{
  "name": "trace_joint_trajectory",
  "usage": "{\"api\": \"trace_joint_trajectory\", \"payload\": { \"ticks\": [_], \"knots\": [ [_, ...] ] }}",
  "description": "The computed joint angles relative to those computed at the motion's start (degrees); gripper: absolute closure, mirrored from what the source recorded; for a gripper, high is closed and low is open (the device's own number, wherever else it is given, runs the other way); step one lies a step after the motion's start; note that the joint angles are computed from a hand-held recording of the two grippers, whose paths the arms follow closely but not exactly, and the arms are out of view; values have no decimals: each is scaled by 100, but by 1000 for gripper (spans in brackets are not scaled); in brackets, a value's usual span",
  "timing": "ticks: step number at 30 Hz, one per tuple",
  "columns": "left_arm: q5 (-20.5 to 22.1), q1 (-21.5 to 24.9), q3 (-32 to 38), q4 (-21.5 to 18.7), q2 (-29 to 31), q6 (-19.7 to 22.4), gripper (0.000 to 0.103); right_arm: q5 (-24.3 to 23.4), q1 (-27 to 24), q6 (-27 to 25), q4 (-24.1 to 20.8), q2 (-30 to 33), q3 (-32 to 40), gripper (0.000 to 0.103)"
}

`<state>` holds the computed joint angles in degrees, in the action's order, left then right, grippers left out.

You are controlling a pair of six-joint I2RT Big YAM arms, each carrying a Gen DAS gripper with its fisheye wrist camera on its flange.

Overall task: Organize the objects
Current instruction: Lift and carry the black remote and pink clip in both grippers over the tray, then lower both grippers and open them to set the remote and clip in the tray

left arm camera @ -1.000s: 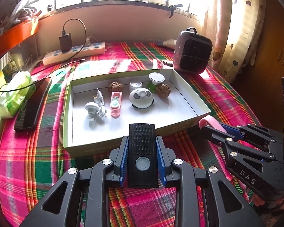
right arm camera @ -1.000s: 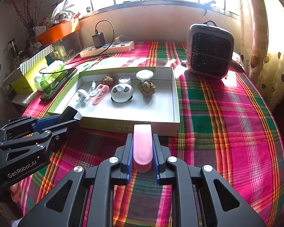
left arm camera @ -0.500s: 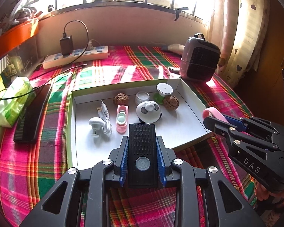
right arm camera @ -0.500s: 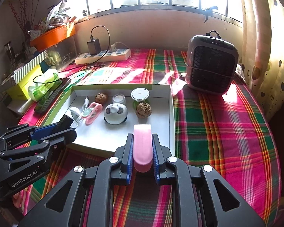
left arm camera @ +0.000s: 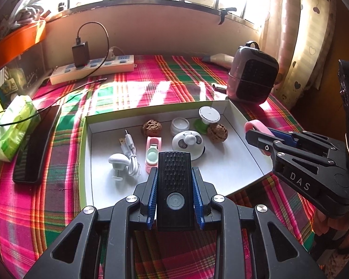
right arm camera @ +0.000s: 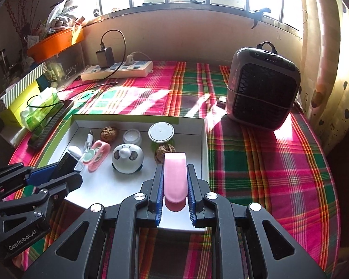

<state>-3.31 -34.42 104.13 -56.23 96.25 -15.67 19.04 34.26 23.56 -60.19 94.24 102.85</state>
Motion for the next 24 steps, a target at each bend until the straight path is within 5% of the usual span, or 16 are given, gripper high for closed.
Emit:
{"api": "trace_joint_trajectory", "payload": {
  "ticks": [24],
  "knots": [
    [-27,54,383,-100,433,69,78,-88,-245,-23,-191,547,475,84]
  ]
}}
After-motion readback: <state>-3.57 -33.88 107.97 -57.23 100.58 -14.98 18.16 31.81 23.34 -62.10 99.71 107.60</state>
